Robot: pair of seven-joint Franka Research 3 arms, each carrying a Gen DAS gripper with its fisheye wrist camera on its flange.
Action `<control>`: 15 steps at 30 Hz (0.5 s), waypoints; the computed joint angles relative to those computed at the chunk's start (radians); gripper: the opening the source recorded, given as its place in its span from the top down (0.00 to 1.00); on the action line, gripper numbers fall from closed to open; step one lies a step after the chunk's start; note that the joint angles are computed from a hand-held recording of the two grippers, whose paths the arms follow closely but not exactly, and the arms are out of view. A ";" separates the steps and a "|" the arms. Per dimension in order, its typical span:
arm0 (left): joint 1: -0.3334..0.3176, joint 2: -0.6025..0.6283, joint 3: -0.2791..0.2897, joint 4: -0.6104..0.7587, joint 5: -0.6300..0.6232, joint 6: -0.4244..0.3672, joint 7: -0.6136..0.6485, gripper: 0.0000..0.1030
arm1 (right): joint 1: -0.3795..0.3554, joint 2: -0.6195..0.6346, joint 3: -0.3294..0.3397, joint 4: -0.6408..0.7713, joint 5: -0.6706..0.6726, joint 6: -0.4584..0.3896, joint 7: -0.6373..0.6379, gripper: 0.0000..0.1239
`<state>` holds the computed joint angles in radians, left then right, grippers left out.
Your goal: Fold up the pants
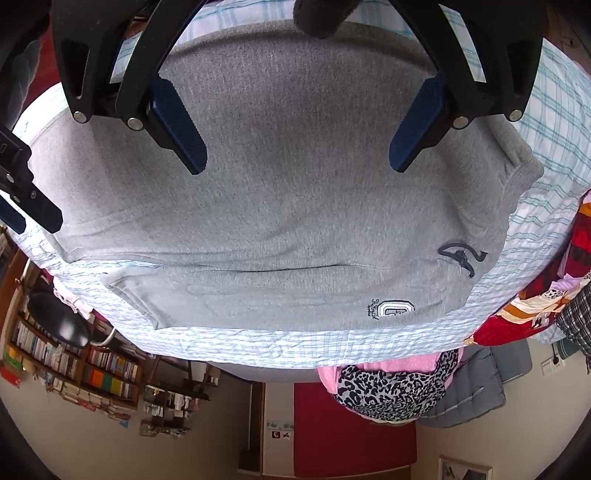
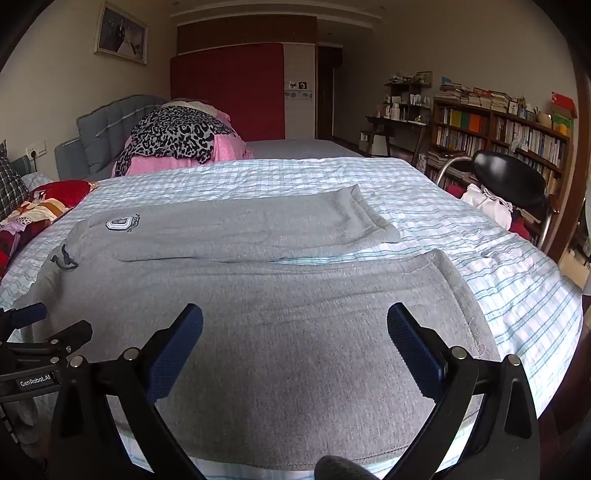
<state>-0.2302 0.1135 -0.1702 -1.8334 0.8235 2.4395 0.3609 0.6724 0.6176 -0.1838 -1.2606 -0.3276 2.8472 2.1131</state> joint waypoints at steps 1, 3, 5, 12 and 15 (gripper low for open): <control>0.001 0.002 0.000 0.000 -0.006 0.002 0.004 0.05 | 0.002 0.001 -0.002 0.001 -0.001 -0.004 0.002 0.18; 0.002 0.004 0.001 0.002 -0.013 0.002 0.010 0.05 | -0.001 0.006 0.002 0.008 0.003 -0.011 -0.001 0.18; 0.003 0.002 0.002 -0.003 -0.011 0.006 0.009 0.05 | -0.001 0.011 0.002 0.016 0.005 -0.021 -0.001 0.18; 0.009 0.009 0.006 -0.004 -0.026 0.015 0.025 0.05 | -0.013 0.033 0.017 0.051 0.018 -0.050 -0.015 0.18; 0.012 0.013 0.008 -0.005 -0.033 0.022 0.033 0.05 | -0.014 0.041 0.021 0.062 0.022 -0.058 -0.021 0.18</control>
<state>-0.2185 0.1261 -0.1621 -1.8388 0.7904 2.4618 0.3937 0.6582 0.6585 -0.1624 -1.1983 -0.3057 2.7891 2.0919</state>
